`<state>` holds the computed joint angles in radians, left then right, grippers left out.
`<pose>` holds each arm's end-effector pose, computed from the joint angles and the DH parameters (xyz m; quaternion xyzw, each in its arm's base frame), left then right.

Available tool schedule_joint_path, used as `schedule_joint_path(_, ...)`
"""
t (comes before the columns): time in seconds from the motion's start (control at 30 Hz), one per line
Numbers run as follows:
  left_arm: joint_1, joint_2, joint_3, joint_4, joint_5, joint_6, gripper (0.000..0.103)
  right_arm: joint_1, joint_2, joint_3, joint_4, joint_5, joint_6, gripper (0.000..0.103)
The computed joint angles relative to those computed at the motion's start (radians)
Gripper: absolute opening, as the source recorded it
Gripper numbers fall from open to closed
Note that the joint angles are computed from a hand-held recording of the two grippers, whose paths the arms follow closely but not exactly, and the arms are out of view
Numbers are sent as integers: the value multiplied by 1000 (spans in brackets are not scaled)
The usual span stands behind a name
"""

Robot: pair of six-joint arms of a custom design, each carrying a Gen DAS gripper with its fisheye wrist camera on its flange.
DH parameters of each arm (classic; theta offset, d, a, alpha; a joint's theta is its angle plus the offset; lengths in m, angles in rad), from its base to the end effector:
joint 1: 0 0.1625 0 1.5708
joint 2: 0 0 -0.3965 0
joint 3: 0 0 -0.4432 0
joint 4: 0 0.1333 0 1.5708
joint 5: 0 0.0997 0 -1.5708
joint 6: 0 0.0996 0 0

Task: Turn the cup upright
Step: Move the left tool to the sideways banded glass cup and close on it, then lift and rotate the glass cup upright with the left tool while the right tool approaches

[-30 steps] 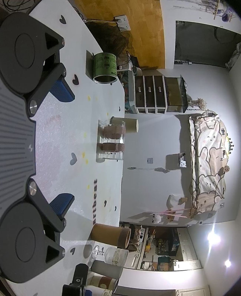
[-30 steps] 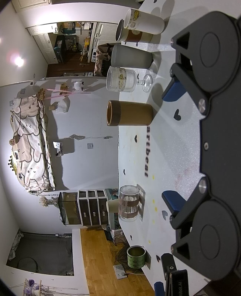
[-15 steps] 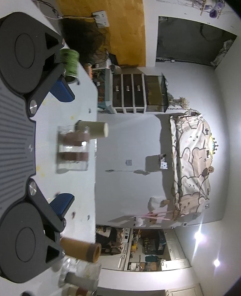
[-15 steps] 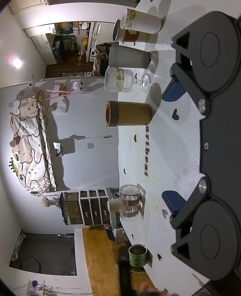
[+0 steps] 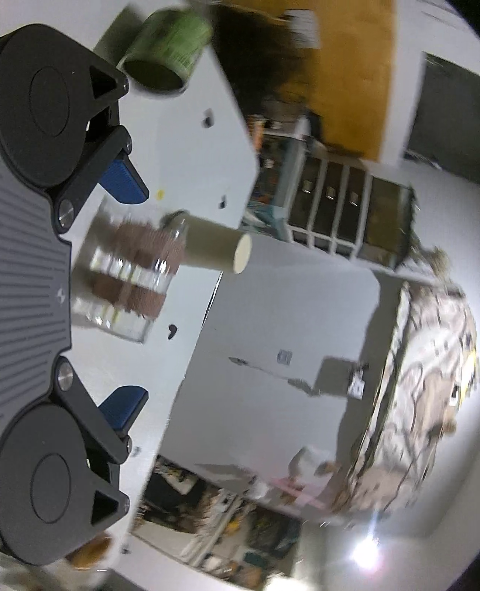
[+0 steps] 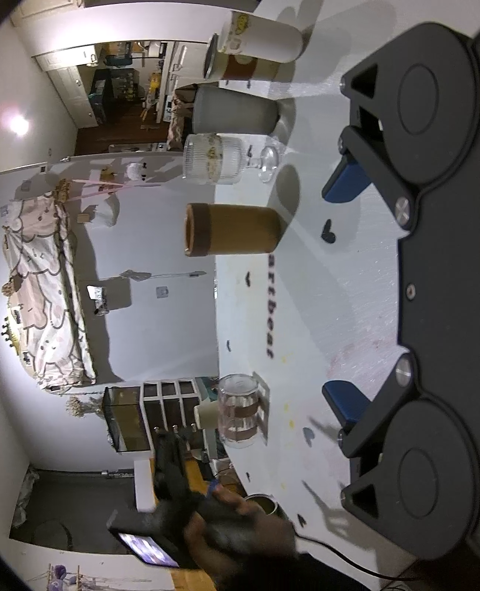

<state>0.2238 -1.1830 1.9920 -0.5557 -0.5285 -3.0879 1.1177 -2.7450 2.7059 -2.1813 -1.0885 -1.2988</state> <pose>-0.3240 -0.2987 0.1249 -0.1522 0.6432 -0.6564 0.3637 0.0695 -0.2673 0.3230 0.4472 -0.8080 0.3723 0.0931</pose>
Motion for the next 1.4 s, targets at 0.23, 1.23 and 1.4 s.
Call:
schedule_joint_path(0.23, 175, 31, -96, -100, -5, -97, 103, 10, 95, -19, -97, -37, 40, 103)
schedule_joint_path(1.23, 111, -191, 168, -748, 9, 258, 76, -9, 187, -48, -187, -37, 113, 103)
schedule_joint_path(1.4, 22, -168, 238, -1044, -32, 641, 75, -61, 107, -47, -105, 23, 89, 103)
